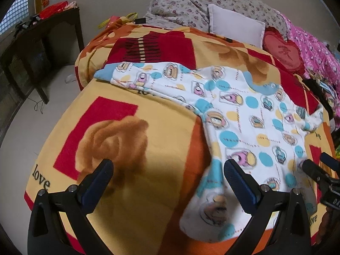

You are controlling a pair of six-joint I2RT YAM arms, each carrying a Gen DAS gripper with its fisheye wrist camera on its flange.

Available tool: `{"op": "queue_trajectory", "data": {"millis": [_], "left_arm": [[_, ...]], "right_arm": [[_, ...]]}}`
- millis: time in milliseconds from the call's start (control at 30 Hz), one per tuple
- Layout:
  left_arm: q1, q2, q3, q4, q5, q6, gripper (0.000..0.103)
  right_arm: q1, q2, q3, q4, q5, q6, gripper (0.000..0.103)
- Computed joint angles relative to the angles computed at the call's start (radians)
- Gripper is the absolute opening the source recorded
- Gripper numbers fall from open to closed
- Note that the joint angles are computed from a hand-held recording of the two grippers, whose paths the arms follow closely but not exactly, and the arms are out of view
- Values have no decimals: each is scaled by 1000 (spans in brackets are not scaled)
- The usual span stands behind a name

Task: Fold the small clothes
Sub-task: 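Grasp the blue sleeve cuff with the left gripper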

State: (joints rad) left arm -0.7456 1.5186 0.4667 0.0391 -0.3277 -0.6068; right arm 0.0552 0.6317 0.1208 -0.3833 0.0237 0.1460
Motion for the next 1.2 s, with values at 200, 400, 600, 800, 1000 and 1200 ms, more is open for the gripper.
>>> {"op": "queue_trajectory", "data": {"millis": [200,400,600,800,1000,1200], "left_arm": [[209,-18,19,-2,108,73,103],[364,29,79,-13,160,154,103],[544,121,187,-31,315,161,103],[679,246,284,6,482,46,103],[692,351,394,-1,565,-4,103],[669,429,477,-16,569,-7,79]], "right_arm": [[129,286,58,247,3,62,103],[199,639,178,468,26,72,101],[225,812,289,508,19,76,100],[233,908,335,548,-8,75,100],[235,969,371,586,8,60,100],[221,972,379,595,-20,61,100]]}}
